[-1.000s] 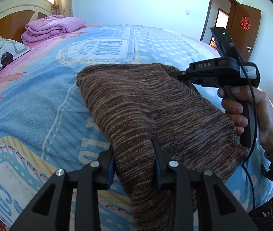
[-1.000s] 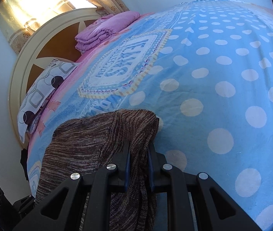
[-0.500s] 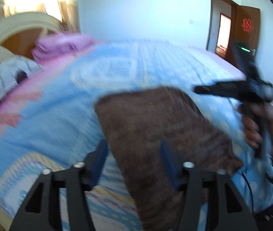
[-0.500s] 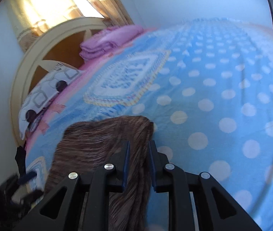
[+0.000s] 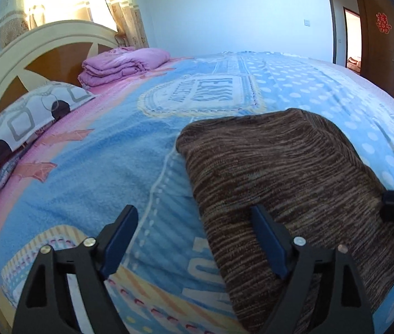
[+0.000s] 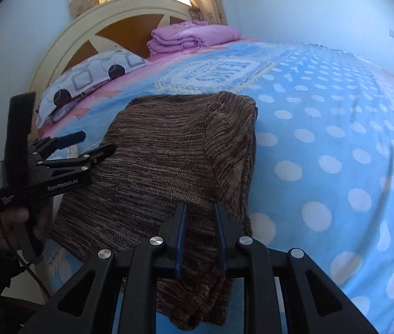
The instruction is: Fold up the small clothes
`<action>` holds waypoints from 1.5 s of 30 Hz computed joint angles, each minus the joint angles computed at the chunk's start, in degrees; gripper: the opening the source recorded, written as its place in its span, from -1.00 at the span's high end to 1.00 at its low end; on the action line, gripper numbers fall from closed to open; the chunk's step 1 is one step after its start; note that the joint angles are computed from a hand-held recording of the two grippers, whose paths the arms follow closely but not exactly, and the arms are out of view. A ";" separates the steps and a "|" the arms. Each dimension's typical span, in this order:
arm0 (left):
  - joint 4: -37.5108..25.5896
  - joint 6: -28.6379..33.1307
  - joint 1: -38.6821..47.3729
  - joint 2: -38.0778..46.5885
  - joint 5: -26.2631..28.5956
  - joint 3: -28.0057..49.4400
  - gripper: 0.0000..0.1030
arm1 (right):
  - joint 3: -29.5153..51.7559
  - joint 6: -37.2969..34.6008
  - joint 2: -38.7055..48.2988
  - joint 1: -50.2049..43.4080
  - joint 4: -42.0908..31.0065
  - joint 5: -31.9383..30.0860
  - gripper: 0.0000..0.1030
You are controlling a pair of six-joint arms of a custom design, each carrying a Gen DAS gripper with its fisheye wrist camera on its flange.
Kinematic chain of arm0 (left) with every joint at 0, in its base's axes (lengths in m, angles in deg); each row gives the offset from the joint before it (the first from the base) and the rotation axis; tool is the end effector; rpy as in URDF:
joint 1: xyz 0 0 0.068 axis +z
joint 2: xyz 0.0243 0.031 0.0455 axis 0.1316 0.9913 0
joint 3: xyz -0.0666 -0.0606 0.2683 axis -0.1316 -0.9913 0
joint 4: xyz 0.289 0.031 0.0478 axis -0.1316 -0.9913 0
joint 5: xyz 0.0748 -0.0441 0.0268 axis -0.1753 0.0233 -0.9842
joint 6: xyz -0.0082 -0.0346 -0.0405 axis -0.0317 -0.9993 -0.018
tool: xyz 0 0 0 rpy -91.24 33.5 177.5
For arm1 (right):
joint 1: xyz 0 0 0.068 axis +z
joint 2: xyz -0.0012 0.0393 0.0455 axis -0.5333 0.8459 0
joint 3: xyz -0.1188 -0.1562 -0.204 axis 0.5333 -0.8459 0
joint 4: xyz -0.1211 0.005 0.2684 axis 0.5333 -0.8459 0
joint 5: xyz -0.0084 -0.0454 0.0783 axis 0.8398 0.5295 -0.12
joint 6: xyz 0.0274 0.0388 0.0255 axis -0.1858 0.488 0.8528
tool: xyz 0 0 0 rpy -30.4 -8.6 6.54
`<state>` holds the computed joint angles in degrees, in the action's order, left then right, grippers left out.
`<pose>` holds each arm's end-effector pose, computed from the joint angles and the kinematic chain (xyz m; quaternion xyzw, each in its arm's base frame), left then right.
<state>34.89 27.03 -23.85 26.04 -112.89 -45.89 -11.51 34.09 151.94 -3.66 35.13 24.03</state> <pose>0.2565 -0.1366 0.0492 0.0050 0.9065 0.0574 0.4182 0.2925 0.1640 0.0735 -0.2171 0.8974 0.1595 0.3495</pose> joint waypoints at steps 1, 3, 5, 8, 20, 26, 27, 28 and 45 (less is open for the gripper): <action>-0.30 -0.42 -0.35 0.20 -0.68 0.18 -0.79 | -0.66 0.24 -0.11 0.38 0.70 0.67 0.62; 1.41 -1.64 -1.04 2.12 -4.18 0.51 -1.00 | -1.75 0.48 0.03 1.55 2.60 3.02 0.62; 2.17 -3.45 -0.82 2.27 -3.44 -0.03 -1.00 | -2.02 -0.21 1.52 2.22 5.24 4.76 0.61; 1.35 -4.60 0.42 -0.56 -0.40 -1.78 -1.00 | -2.52 1.90 0.82 2.10 4.94 4.09 0.61; -22.40 -12.37 -12.32 -36.32 -6.13 -10.47 -1.00 | -16.35 5.32 -31.39 14.13 -5.22 19.92 -0.03; -25.47 -12.22 -16.01 -39.75 -9.55 -9.47 -1.00 | -18.94 6.07 -40.45 16.56 -8.28 23.53 -0.15; -25.66 -12.20 -16.32 -39.40 -9.78 -9.16 -1.00 | -18.97 5.93 -41.10 16.78 -8.50 24.05 -0.16; -25.83 -12.07 -16.29 -39.76 -9.60 -9.22 -1.00 | -18.87 5.88 -41.10 17.04 -8.36 24.43 -0.16; -28.14 -12.60 -17.77 -43.26 -11.05 -10.08 -1.00 | -18.73 7.04 -41.95 18.04 -9.16 26.03 -0.17</action>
<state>6.76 14.43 -41.61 -17.22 -123.94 -55.97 -30.25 41.12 109.99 14.38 25.96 50.06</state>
